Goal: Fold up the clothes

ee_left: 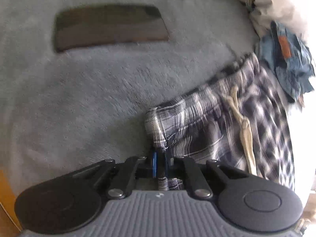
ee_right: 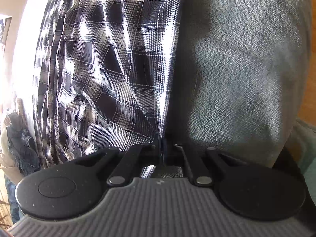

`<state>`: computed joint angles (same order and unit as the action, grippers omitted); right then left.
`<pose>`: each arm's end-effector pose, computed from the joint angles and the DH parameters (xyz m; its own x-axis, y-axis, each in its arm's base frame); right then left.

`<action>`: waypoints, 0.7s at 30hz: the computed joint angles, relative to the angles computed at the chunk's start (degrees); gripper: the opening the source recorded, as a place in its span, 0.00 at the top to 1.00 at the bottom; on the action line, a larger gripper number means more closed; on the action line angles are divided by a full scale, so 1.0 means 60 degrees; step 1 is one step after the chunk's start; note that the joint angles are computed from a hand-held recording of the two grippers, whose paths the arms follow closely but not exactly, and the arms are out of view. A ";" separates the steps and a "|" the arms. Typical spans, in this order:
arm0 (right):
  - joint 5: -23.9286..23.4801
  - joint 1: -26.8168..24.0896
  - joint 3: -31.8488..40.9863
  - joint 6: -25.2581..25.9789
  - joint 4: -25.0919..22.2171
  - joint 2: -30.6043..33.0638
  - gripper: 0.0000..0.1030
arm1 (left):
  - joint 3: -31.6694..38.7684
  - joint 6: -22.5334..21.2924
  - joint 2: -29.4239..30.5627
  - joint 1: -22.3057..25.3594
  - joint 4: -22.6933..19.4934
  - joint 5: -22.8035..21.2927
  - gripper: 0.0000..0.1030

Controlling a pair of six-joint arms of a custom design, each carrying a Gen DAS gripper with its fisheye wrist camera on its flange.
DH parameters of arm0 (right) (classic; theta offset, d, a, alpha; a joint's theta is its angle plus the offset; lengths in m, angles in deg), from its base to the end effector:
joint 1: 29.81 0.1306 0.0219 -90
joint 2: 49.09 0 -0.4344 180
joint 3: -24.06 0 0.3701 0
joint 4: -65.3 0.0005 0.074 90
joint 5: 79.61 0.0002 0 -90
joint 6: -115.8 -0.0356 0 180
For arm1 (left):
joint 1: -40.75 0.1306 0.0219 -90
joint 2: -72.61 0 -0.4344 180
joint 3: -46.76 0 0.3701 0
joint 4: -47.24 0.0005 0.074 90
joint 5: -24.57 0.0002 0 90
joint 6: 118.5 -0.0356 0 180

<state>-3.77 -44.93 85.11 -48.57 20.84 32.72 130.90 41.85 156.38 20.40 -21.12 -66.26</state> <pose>0.3414 -0.0837 0.3308 -0.0879 0.9910 0.1010 0.8856 0.0313 0.4635 0.3617 -0.1341 0.4631 -0.6150 -0.7763 -0.1387 -0.7034 0.6195 -0.3484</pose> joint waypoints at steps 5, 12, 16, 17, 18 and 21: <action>0.0060 0.0064 0.0147 0.0000 -0.0036 0.0156 0.99 | 0.0461 -0.0038 0.0607 -0.0136 -0.0173 -0.0289 0.93; -0.0258 -0.0095 0.0079 -0.0021 0.0255 0.0375 0.97 | 0.0828 -0.1152 0.1064 -0.0276 -0.0563 -0.0589 0.73; -0.0980 -0.0606 -0.0303 0.0030 0.0697 0.0098 0.93 | 0.1436 -0.1155 0.1155 -0.0584 -0.1684 -0.1370 0.61; -0.1122 -0.0791 -0.0438 0.0006 0.0787 -0.0041 0.90 | 0.1728 -0.1139 0.1270 -0.0724 -0.2133 -0.1708 0.61; -0.1200 -0.0980 -0.0555 0.0002 0.0829 -0.0188 0.88 | 0.2046 -0.1121 0.1410 -0.0875 -0.2600 -0.2070 0.62; -0.1295 -0.1671 -0.0742 0.0337 0.0571 -0.0599 0.81 | 0.3586 -0.1775 0.2226 -0.1384 -0.3492 -0.3278 0.62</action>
<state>-11.54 -54.96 80.66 -46.55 24.26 29.12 152.41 31.20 169.74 12.10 -42.07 -85.93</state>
